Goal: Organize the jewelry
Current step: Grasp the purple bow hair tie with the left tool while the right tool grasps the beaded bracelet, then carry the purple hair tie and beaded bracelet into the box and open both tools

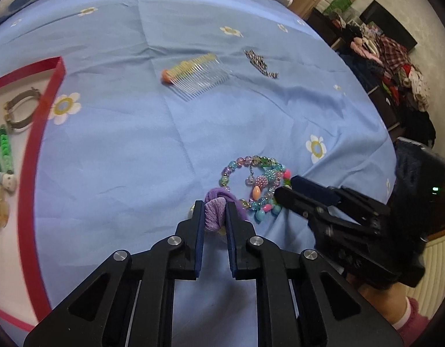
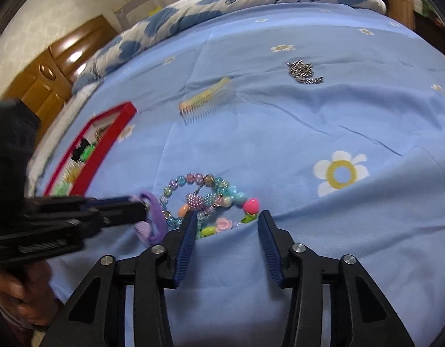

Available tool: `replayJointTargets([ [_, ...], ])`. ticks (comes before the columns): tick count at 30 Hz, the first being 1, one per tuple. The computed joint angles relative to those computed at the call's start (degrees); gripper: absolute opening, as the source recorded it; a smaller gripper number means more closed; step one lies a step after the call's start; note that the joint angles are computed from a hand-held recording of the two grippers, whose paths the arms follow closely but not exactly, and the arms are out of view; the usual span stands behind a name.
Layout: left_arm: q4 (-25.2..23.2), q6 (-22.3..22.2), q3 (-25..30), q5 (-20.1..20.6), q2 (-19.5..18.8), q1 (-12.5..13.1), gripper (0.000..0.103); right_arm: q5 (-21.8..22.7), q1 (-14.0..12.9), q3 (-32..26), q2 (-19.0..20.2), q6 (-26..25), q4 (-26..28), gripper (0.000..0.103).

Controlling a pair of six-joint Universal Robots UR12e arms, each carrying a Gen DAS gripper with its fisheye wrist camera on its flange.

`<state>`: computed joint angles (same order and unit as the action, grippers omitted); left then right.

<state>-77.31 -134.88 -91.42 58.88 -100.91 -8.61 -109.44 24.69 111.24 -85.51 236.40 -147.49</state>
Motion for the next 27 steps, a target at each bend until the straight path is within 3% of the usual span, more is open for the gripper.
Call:
replayJointTargets([
  [1,0.0,-0.1,0.0,-0.4,0.1,0.3,0.012,0.2,-0.1,0.1,-0.1,-0.1,-0.3,0.028],
  [3,0.0,-0.6,0.2,-1.3,0.2,1.0,0.012,1.2,-0.4,0.7,-0.4,0.2,-1.8,0.024],
  [4,0.1,-0.9,0.3,-1.7,0.2,1.2,0.012,1.1,-0.4,0.6,-0.5,0.1,-1.6,0.012],
  [8,0.2,-2.4,0.4,-2.8,0.3,2.2,0.012,0.4,-0.1,0.2,-0.8,0.2,-0.7,0.013],
  [12,0.5,-3.7,0.2,-3.0,0.5,3.1,0.012,1.4,-0.7,0.3,-0.7,2.0,-0.7,0.023],
  [17,0.1,-4.4,-0.1,-3.2,0.7,4.2,0.012,-1.3,0.1,-0.7,-0.3,0.6,-2.9,0.023],
  [22,-0.1,-5.2,-0.2,-3.1,0.6,4.5,0.012,2.9,-1.1,-2.5,1.5,0.0,1.1,0.023],
  [24,0.0,-5.2,-0.3,-2.9,0.7,4.6,0.012,3.8,-1.6,-1.7,1.9,0.8,-1.0,0.023],
  [27,0.1,-5.7,-0.3,-3.0,0.7,4.8,0.012,2.9,-1.3,-1.6,2.0,0.5,-2.5,0.009],
])
